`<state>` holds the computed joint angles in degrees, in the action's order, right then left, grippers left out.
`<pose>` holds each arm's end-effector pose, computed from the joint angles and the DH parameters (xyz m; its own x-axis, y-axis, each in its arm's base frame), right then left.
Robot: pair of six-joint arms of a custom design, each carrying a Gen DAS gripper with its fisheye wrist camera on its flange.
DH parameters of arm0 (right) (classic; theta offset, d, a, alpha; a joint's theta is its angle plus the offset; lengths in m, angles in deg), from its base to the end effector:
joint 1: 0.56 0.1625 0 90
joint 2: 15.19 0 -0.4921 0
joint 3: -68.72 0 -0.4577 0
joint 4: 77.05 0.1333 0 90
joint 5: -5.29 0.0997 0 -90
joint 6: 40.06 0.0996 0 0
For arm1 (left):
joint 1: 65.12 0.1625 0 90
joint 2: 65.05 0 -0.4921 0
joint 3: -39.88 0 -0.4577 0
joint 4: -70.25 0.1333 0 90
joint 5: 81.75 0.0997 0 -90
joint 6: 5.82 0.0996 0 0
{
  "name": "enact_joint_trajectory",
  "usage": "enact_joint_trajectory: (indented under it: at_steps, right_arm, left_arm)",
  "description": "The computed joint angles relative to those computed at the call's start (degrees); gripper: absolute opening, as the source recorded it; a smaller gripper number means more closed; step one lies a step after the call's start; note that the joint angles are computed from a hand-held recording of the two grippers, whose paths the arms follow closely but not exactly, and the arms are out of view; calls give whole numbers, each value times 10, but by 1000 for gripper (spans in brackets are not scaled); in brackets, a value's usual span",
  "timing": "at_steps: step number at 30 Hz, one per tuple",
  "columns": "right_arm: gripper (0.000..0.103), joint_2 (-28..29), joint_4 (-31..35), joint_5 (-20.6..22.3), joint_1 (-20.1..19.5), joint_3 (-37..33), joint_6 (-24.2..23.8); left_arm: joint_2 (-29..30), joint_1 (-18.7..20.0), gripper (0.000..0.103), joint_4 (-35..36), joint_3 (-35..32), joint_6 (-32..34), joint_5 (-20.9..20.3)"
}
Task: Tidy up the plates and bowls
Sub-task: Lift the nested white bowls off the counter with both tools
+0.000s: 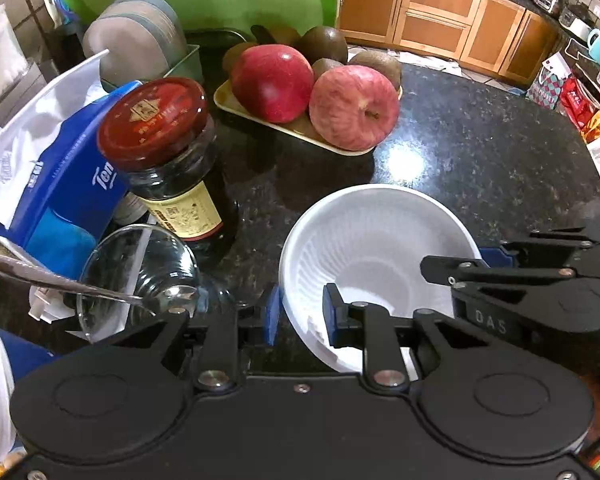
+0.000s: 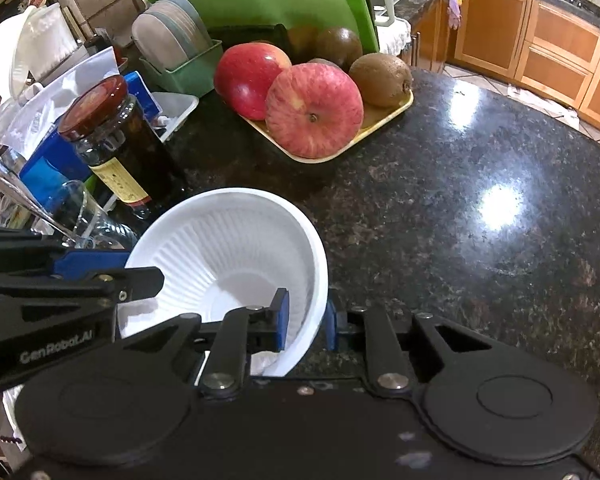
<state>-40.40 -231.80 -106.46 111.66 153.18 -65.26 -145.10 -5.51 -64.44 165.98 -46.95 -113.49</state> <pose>0.3870 -0.6924 -0.1038 -0.6299 -0.6804 0.3746 -0.7124 0.6982 0.0703 -0.0655 -0.5425 0.2629 -0.6668 -0.3537 -0.6560 0.0892 0.8360 -0.5414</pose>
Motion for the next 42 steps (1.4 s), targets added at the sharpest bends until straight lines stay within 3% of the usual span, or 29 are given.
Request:
enact_joint_trajectory:
  at_steps: [9, 16, 25, 34, 42]
  right_arm:
    - [16, -2, 6, -2, -2, 2, 5]
    - [15, -30, -1, 4, 7, 30, 24]
    - [16, -98, -85, -20, 45, 121, 29]
    - [16, -187, -156, -25, 87, 229, 49]
    - [17, -253, -184, -36, 122, 322, 95]
  left_arm:
    - [18, 25, 31, -16, -17, 17, -25]
    - [-3, 14, 29, 4, -10, 7, -44]
    - [-59, -59, 29, 24, 29, 7, -18]
    - [-140, -146, 29, 121, 65, -38, -29]
    - [-209, -209, 29, 222, 91, -98, -60]
